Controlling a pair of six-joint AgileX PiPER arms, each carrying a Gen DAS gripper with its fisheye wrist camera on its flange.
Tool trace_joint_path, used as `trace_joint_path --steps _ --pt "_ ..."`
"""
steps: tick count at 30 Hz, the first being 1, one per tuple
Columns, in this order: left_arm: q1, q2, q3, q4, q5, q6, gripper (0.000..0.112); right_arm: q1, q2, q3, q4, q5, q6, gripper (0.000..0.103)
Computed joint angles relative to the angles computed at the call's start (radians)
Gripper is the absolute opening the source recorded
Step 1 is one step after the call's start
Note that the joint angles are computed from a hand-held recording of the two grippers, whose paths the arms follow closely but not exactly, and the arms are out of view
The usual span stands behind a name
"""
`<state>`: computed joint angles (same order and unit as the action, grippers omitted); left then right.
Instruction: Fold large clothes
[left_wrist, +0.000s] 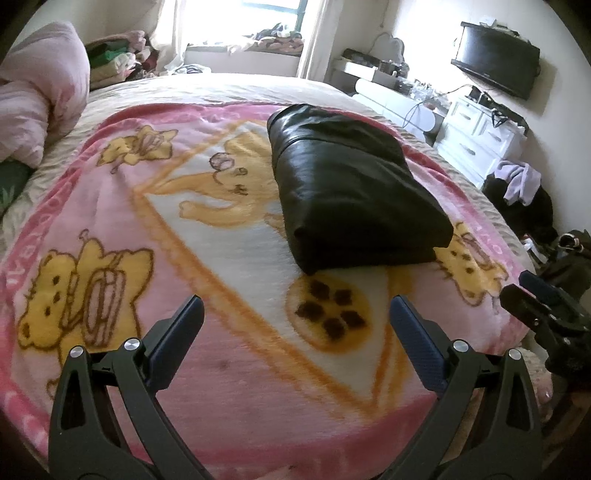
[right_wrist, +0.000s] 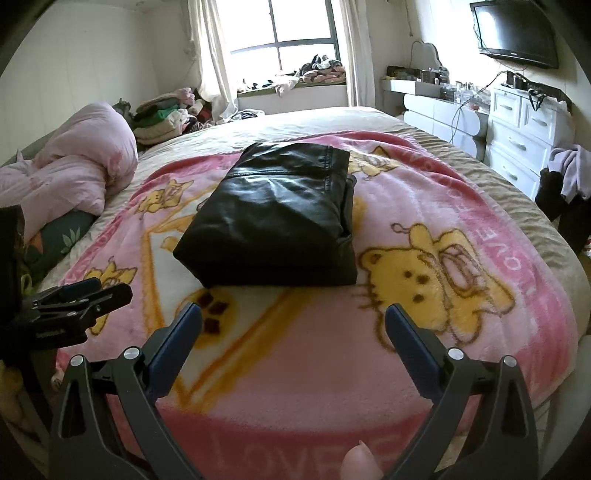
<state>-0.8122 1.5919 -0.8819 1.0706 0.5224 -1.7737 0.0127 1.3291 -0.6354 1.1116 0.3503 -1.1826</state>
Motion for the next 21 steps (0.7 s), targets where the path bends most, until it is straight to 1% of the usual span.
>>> trace_joint_path --steps 6,8,13,21 --pt "0.008 -0.001 0.0 -0.017 -0.008 0.02 0.094 -0.004 0.0 0.0 0.006 0.005 -0.001 0.099" --pt "0.004 -0.003 0.0 -0.013 -0.002 0.021 0.094 -0.008 0.002 0.0 0.015 0.01 -0.016 0.099" --pt "-0.007 0.002 -0.013 -0.027 0.011 0.039 0.094 0.001 -0.002 0.0 -0.012 0.005 0.007 0.099" --pt "-0.018 0.009 -0.024 -0.02 0.026 0.033 0.094 -0.008 -0.003 0.007 0.011 0.013 -0.022 0.099"
